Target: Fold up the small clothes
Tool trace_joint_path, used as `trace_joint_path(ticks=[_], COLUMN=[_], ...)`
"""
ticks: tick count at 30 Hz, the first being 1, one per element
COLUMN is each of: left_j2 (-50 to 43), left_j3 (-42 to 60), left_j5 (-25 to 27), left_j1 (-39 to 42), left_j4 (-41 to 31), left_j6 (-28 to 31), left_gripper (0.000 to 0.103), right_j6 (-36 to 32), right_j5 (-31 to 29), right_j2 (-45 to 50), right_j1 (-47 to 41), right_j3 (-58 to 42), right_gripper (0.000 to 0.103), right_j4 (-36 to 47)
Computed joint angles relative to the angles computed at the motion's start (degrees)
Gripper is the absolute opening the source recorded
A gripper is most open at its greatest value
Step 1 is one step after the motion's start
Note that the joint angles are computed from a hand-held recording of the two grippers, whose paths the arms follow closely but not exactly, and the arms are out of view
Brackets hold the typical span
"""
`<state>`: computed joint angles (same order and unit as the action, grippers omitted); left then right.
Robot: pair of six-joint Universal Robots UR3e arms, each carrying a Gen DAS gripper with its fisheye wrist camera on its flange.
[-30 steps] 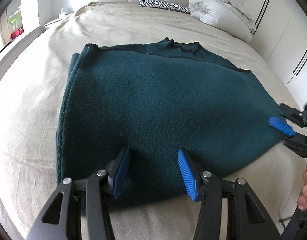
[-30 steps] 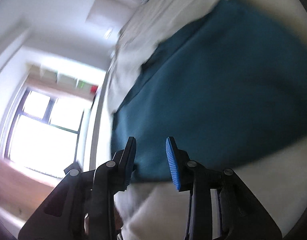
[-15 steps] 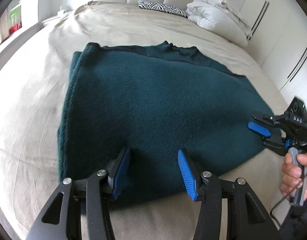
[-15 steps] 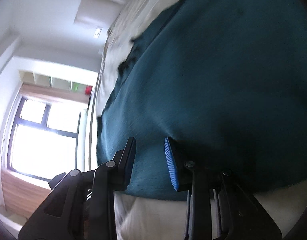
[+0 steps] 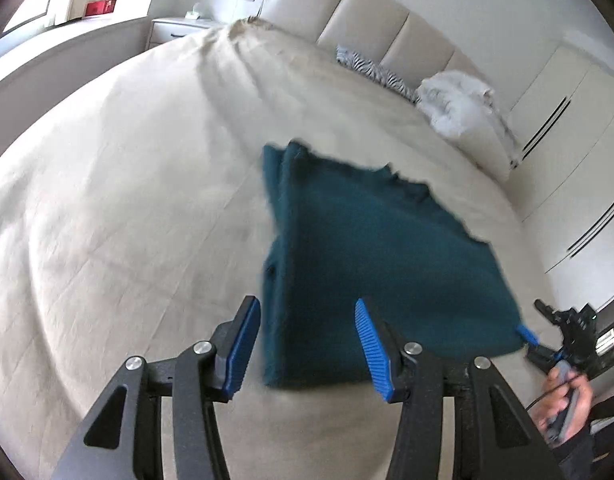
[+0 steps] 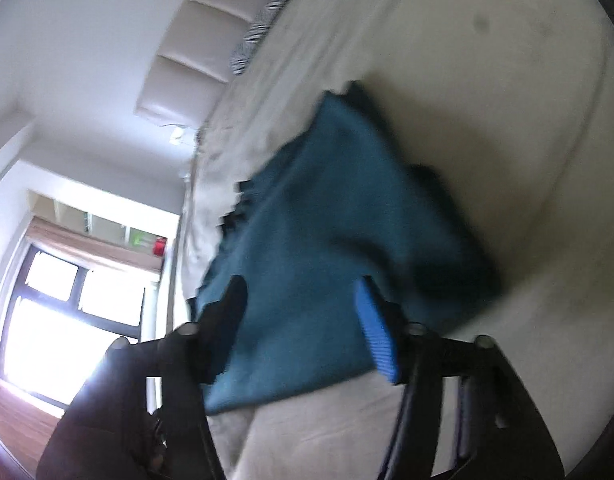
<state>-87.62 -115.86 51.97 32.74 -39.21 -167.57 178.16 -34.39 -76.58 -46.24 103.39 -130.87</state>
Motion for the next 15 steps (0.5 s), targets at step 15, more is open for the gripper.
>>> trace_joint_path(ticks=[15], left_j2=[-30.47], left_j3=[34.83], left_j5=[13.07], left_j1=[-20.12], left_j4=[0.08], left_j6=[-9.39], left_gripper=[0.056], right_j6=[8.33], right_j5=[-0.62], right_j2=[-14.49], right_j1=[-8.74], right_j3=[17.57], right_gripper=[0.058], right_j4=[-2.30])
